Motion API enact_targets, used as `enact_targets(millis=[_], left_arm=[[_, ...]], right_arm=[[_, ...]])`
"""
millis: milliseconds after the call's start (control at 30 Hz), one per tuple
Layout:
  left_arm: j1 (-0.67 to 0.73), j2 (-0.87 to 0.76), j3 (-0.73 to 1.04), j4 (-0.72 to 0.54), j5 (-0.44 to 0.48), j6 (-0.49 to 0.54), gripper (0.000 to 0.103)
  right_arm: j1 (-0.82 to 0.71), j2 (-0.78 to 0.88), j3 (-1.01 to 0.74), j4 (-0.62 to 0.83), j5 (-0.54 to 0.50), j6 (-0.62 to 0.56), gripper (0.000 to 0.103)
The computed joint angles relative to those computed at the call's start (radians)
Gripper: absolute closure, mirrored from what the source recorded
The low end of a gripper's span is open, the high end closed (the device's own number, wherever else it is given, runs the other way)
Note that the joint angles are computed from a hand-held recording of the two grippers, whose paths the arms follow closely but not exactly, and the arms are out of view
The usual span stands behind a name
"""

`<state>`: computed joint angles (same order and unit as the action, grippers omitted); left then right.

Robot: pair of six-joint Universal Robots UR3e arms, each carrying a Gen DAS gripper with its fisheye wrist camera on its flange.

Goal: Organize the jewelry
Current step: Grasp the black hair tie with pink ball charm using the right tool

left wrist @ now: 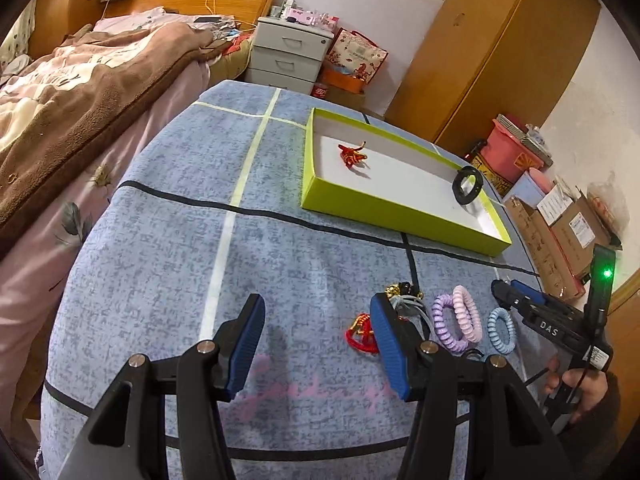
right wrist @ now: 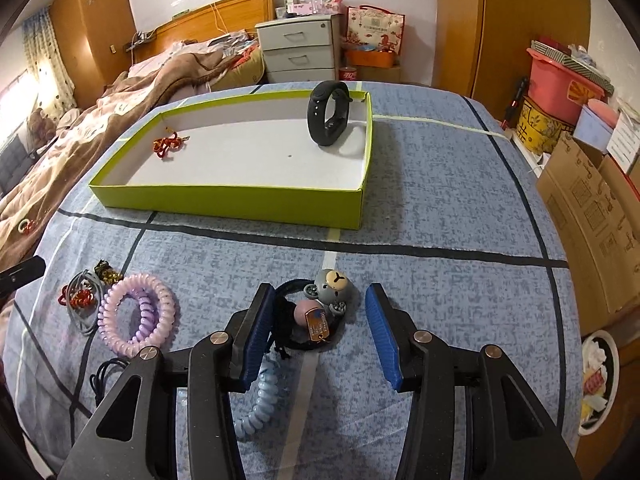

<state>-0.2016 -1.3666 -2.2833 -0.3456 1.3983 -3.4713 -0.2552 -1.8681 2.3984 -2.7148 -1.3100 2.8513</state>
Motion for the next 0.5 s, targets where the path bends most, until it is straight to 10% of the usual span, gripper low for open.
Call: enact_targets(millis=[100, 500], left_arm=[[-0.009, -0.008, -0.001, 0.001, 0.000, 0.007, 0.046], [-0.117, -0.075, 0.069, -0.027, 0.074, 0.019, 0.046]], right_arm=[[-0.004, -0.007, 0.003, -0.003, -0.003, 0.006, 0.078], [-0.133, -0.106, 0.046, 0.064, 0.114, -0.025, 0.085]])
